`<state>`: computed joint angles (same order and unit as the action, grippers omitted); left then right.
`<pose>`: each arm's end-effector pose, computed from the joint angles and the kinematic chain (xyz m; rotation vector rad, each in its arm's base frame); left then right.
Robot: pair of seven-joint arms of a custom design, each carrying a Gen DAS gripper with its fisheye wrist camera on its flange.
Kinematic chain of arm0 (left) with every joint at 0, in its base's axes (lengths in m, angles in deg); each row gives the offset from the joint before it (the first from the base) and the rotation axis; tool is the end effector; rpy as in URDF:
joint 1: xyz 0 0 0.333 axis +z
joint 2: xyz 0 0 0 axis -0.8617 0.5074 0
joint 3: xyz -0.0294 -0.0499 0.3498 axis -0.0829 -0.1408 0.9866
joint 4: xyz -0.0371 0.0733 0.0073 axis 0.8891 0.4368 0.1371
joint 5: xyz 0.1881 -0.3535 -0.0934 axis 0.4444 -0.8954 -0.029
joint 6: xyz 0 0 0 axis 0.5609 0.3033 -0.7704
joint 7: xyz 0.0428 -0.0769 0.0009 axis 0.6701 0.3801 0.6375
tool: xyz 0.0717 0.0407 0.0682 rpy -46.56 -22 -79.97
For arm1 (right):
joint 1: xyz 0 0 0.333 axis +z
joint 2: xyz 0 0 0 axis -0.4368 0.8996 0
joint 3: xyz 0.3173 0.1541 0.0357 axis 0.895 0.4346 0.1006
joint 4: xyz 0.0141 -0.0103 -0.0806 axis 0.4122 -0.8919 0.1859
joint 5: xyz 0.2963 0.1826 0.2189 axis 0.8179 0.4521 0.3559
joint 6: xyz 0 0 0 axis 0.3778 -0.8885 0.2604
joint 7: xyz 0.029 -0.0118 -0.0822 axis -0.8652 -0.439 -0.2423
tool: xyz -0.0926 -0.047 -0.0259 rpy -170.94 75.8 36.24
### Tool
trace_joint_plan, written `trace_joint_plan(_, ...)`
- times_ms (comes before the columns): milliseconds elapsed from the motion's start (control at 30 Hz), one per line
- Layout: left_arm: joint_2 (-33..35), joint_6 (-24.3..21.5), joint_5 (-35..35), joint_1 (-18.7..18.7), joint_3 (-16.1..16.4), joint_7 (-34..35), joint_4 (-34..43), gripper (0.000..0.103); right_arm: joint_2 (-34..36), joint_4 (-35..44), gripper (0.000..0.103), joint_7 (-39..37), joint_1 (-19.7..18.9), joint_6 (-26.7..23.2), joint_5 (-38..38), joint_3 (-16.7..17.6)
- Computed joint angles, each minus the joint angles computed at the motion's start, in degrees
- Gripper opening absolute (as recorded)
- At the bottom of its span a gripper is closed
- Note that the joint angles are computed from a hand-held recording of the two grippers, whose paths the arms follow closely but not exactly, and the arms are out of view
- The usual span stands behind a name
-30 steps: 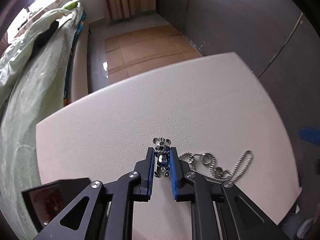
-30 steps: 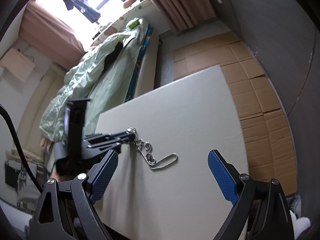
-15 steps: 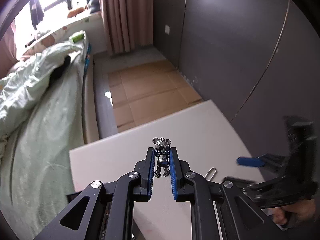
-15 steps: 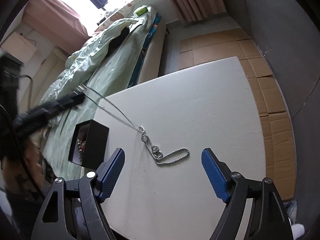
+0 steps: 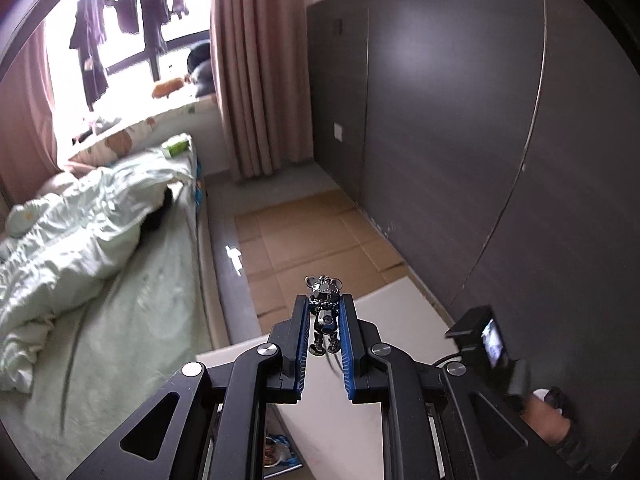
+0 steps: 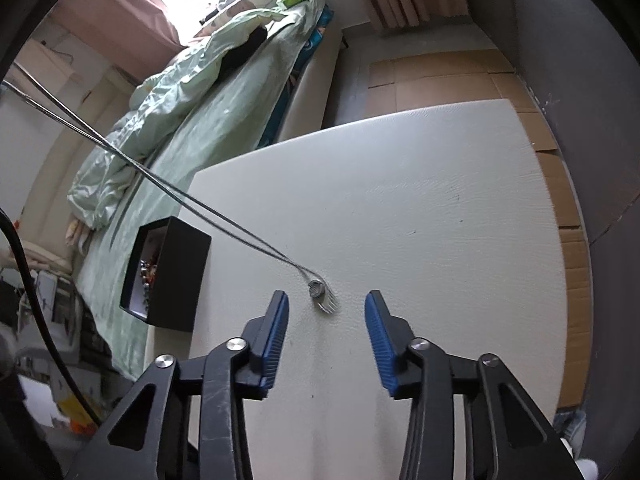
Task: Organize jewelry
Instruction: 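Grasp the bear charm with the left tool and lift the chain, then grasp the chain's end ring with the right tool while the left tool carries the charm over the box, then lower the chain into the box and open both tools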
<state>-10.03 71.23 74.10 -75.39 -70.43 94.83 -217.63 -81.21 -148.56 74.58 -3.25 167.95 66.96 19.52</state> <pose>0.4278 -0.2695 0.6044 -1.4475 2.0320 -0.8608 0.4877 0.2475 0.3706 -1.8849 1.6120 0.1571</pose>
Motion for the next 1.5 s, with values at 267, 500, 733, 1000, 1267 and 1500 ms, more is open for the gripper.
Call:
trace_joint_plan(267, -3.8, -1.49, 2.0, 1.91, 0.57, 0.02, -0.13, 0.015, 3.59, 2.77, 0.036, 5.35, 0.79, -0.03, -7.03, 0.57)
trace_joint_plan(500, -6.97, -2.6, 2.82, 4.25, 1.9, -0.4, -1.53, 0.015, 6.3, 4.35, 0.033, 21.96, 3.81, 1.79, -28.09, -1.02)
trace_joint_plan(733, -10.02, -3.51, 2.56, 5.62, 2.66, -0.17, -2.78, 0.015, 7.61, 5.47, 0.032, 37.06, 6.4, 1.99, -47.32, -3.37)
trace_joint_plan(1000, -11.14, -4.53, 2.36, 6.04, 2.79, -0.16, -3.82, 0.015, 8.09, 7.21, 0.014, 56.1, 10.75, -1.51, -73.53, -8.05)
trace_joint_plan(1267, -11.34, -5.43, 1.28, 5.55, 3.23, -0.02, -5.44, 0.015, 5.95, 4.89, 0.013, 48.28, 5.9, 2.52, -64.29, -2.43)
trace_joint_plan(1500, -9.75, -4.8, 0.39, 5.64, 3.82, 0.19, -7.07, 0.015, 3.12, 3.13, 0.013, 35.65, 2.92, 9.0, -47.05, 2.54)
